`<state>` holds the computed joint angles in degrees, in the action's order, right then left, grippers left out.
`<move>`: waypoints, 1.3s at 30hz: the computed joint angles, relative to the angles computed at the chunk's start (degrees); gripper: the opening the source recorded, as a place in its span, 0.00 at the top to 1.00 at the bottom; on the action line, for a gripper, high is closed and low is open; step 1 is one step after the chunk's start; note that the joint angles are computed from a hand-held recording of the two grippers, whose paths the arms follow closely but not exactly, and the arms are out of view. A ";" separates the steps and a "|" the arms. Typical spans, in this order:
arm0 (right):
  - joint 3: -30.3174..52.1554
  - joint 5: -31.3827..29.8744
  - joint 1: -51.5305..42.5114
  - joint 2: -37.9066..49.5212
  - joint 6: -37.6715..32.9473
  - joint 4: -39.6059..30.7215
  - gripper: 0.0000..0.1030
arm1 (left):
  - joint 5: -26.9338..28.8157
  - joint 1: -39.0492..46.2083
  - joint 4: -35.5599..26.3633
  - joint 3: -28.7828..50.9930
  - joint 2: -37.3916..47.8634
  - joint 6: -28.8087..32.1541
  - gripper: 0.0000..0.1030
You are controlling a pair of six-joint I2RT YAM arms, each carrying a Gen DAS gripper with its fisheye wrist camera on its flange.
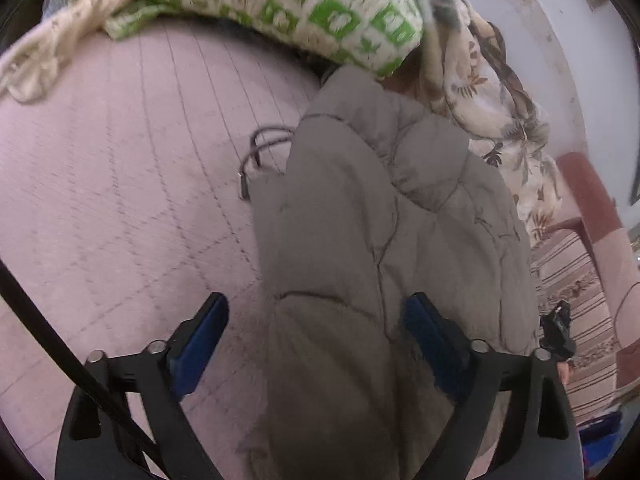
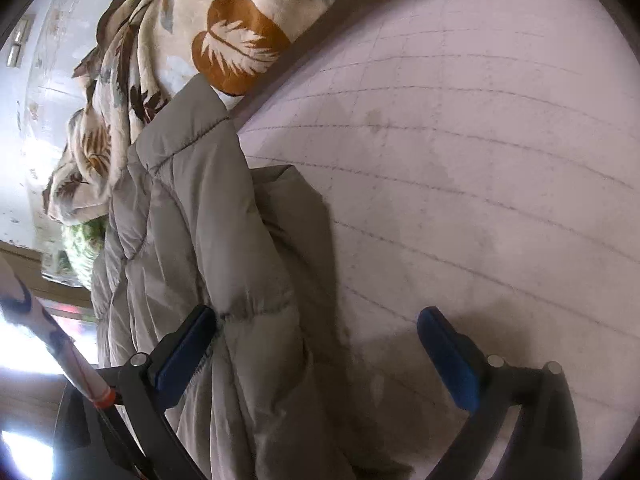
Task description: Fold large clothes
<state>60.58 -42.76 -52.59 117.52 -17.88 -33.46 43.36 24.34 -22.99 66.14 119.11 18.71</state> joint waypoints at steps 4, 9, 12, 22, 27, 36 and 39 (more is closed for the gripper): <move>4.23 -1.94 1.41 3.54 -4.29 -4.94 0.00 | 4.03 -0.72 -6.69 6.51 6.88 2.92 0.06; 6.16 -1.47 5.77 4.89 -6.94 -6.72 0.00 | 3.64 -3.10 -9.40 9.03 8.35 2.72 0.01; 3.79 -4.09 8.58 3.85 -5.79 -5.71 0.22 | 4.75 -4.90 -9.44 7.17 7.01 2.00 0.05; -3.91 -7.57 4.15 -8.71 -5.98 -9.96 0.64 | 3.06 -2.25 -9.11 -4.86 -7.78 1.61 0.56; -5.48 -7.22 -1.55 -12.45 -15.88 -19.15 0.64 | 4.99 1.46 -14.31 -9.89 -12.56 7.43 0.57; -6.64 -3.39 -12.91 -12.04 -30.42 -28.66 0.64 | 4.15 5.04 -15.94 -20.17 -20.33 13.59 0.57; -6.90 -2.80 -14.58 -10.52 -31.32 -28.64 0.64 | 3.14 5.46 -14.43 -22.88 -22.17 13.78 0.57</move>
